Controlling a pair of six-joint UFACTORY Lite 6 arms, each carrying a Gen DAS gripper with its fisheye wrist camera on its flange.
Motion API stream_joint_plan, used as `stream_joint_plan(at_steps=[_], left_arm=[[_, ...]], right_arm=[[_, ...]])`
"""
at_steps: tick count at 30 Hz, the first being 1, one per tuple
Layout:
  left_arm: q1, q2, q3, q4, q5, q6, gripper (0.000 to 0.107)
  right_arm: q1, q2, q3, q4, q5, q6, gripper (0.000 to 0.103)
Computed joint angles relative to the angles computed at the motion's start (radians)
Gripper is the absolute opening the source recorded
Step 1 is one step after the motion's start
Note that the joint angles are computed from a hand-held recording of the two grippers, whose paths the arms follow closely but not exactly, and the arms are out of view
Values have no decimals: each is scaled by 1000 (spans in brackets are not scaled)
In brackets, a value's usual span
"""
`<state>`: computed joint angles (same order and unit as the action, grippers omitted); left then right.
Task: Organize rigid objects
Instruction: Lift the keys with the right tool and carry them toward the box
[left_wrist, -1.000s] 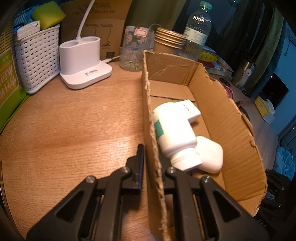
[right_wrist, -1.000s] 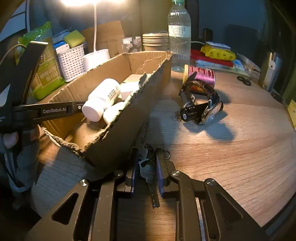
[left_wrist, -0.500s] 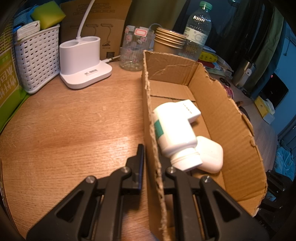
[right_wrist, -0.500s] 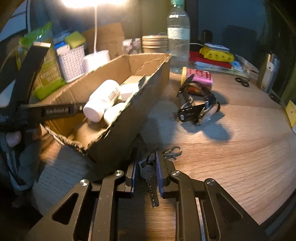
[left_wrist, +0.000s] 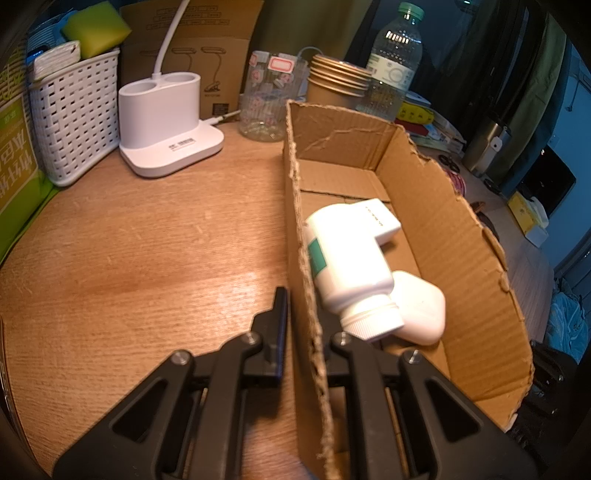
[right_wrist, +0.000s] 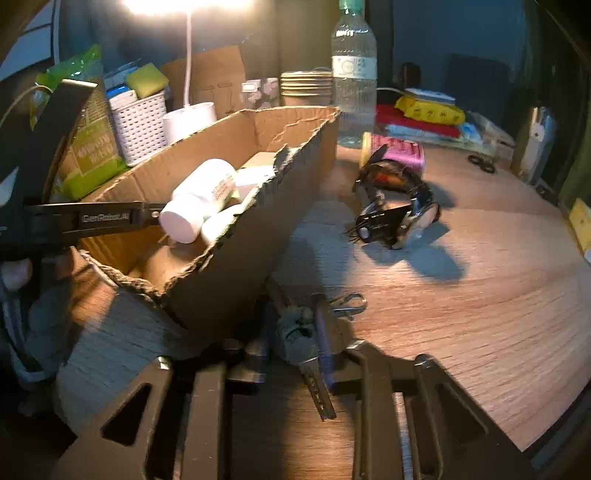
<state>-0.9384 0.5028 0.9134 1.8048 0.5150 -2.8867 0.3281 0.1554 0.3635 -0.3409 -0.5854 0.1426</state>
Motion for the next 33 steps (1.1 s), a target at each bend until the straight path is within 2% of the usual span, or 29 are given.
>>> stream_joint_plan(at_steps=[2, 12, 18, 26, 33], left_arm=[[0, 0, 0, 0, 0, 0, 9], [-1, 3, 1, 2, 0, -3, 10], [-1, 2, 2, 0, 0, 0, 10], [0, 3, 0, 4, 1, -5, 10], [0, 3, 0, 4, 0, -4, 10]], right_arm=[[-21, 1, 3, -65, -3, 37, 1], [-16, -107, -43, -29, 13, 8, 1], [-29, -256, -80, -40, 67, 19, 2], [-42, -472, -77, -159, 174, 134, 1], [13, -563, -43, -117, 239, 112, 1]])
